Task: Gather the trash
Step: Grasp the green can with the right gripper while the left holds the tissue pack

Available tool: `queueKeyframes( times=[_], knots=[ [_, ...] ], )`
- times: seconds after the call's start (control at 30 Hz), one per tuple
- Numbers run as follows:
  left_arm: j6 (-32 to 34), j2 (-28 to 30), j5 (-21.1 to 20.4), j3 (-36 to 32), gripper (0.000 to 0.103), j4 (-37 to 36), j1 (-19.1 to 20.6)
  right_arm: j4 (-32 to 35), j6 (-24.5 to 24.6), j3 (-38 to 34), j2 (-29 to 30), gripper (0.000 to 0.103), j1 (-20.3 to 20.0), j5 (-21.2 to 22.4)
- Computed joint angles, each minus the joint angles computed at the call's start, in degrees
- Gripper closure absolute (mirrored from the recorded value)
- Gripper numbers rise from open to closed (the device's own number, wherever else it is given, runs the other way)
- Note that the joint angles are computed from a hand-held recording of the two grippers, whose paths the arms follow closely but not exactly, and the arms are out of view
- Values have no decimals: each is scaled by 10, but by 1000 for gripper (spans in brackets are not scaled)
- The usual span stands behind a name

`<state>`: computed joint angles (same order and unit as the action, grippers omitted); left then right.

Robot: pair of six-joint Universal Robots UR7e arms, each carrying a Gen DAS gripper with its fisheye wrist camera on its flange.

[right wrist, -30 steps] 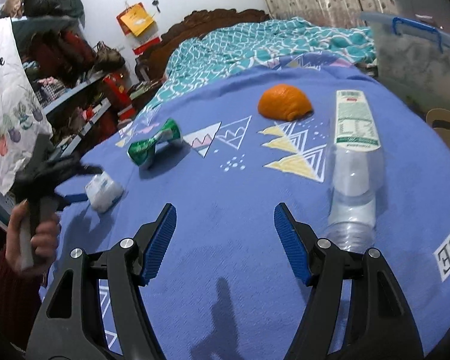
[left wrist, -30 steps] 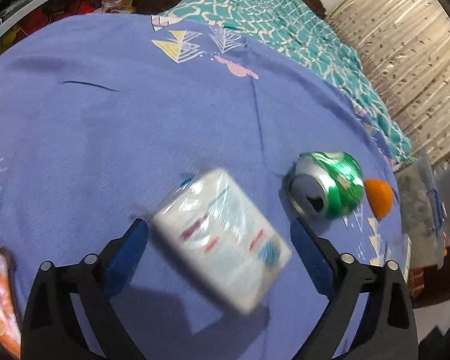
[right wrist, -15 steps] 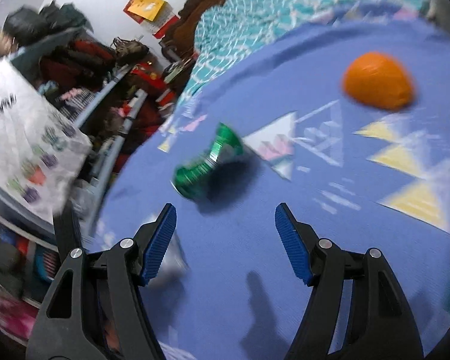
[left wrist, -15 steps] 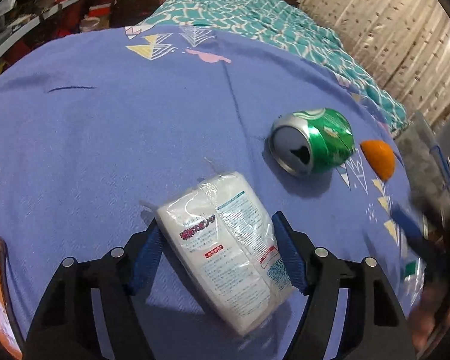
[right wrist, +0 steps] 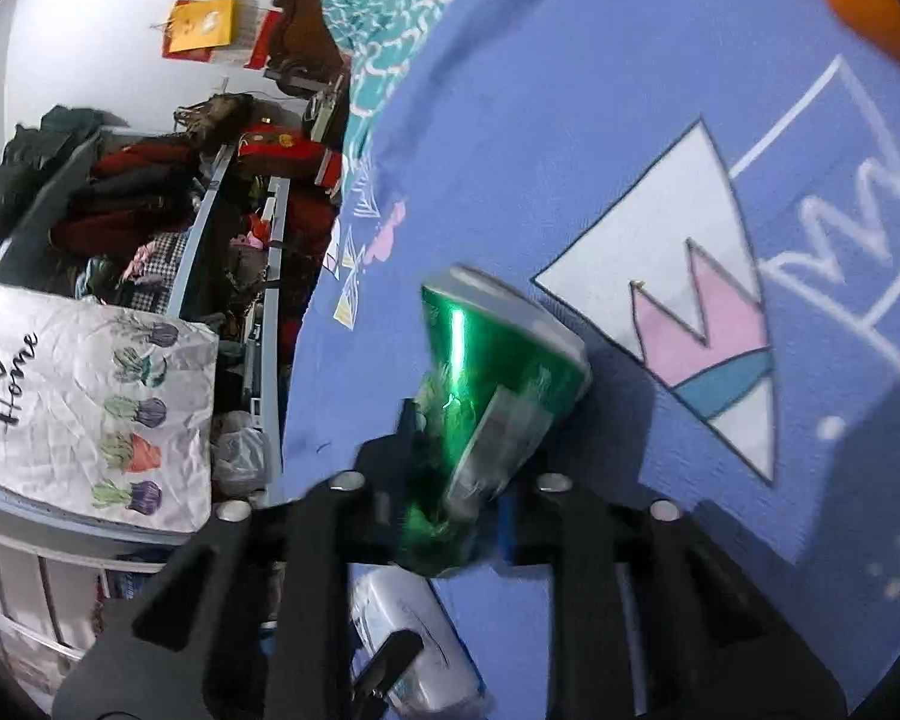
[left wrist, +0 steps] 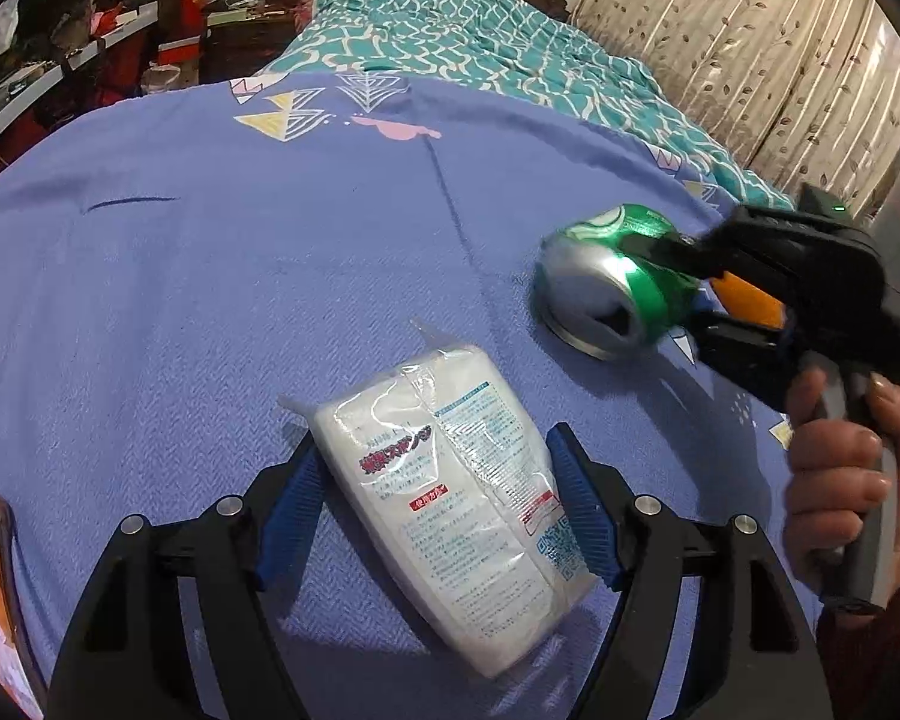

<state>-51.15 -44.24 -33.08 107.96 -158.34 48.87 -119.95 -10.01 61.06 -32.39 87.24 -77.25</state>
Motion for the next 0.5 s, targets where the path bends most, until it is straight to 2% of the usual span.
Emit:
queueKeyframes(
  times=[0.1, 0.23, 0.4, 0.5],
  knots=[
    [-4, -5, -8, 5, 35, -6, -1, 2, -38, 31, -35, 88, -1, 2],
    [24, -5, -50, 16, 35, -53, -5, 15, -107, 98, -105, 88, -13, -2],
    [65, 6, -101, 20, 35, -86, -20, 27, -190, 193, -201, 88, -45, -7],
    [90, 14, -119, 18, 35, -99, -31, 4, -231, 251, -254, 88, -66, -20]
  ],
)
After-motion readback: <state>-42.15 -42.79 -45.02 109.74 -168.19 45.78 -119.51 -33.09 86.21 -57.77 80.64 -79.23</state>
